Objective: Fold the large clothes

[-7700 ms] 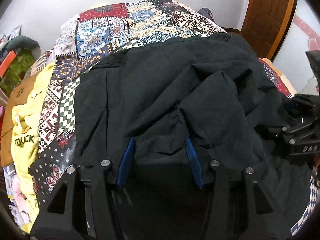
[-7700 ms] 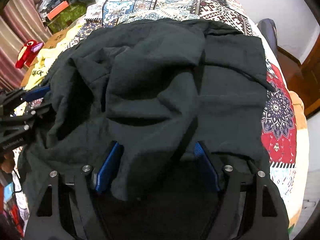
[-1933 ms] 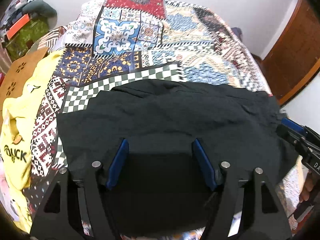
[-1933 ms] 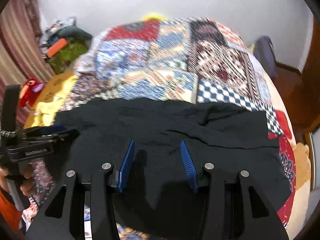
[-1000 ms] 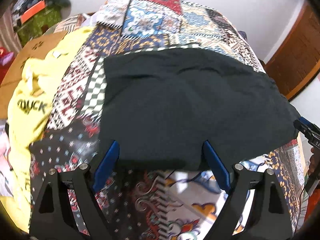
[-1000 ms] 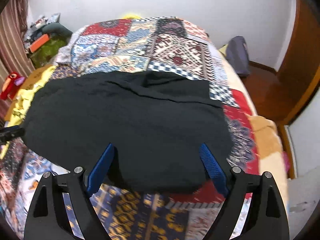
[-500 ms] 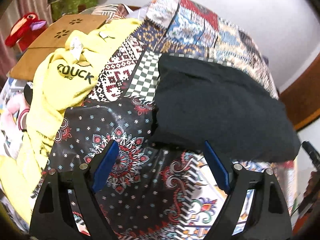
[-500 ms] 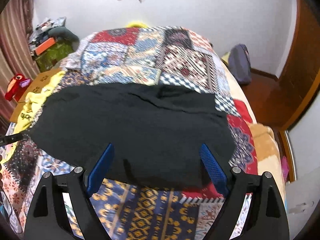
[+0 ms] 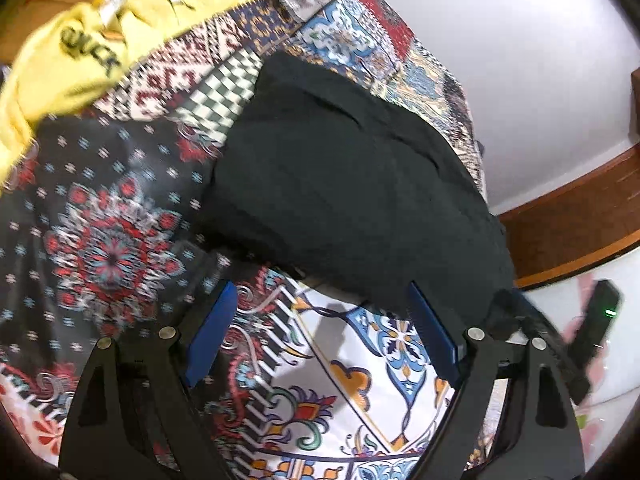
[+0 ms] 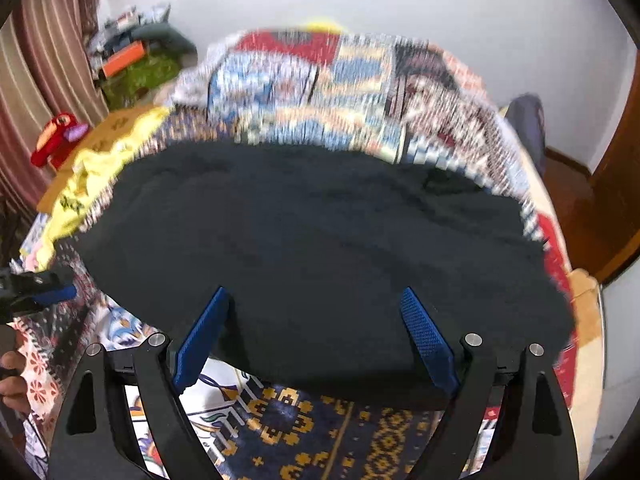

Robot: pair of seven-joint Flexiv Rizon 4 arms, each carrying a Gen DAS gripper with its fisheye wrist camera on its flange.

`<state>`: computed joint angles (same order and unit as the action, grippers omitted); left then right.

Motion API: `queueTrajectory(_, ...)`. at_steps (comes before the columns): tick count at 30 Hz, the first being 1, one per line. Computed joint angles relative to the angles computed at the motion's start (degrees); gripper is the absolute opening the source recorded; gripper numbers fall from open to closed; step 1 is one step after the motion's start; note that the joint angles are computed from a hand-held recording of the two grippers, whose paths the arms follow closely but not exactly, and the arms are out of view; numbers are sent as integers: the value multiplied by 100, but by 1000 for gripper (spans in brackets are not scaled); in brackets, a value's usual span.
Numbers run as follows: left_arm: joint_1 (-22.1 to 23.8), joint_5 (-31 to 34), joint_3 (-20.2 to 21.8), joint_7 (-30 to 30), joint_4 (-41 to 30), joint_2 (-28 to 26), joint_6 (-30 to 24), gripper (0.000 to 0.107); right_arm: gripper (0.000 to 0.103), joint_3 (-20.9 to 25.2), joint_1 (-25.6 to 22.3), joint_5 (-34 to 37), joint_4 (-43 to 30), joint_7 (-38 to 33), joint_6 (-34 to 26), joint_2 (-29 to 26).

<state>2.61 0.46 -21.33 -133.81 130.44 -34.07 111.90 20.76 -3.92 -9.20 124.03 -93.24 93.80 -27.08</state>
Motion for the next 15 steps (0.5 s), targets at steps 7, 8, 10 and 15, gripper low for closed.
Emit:
queueTrajectory(7, 1100, 854, -942, -508, -254, -1050, 784, 86, 100, -31, 36, -137, 30, -49, 76, -18)
queueTrajectory(8, 1196, 945, -1014, -585, -337, -1227, 860, 86, 100, 40, -32, -132, 16, -65, 54, -30)
queueTrajectory(10, 1323, 1099, -1106, -694, -489, -1494, 970, 86, 100, 125, -115, -114, -13, -93, 31, -60)
queueTrajectory(15, 1437, 1247, -1188, -929, -834, -1802, 1048, 88, 100, 101, -83, -99, -33, -98, 33, -79)
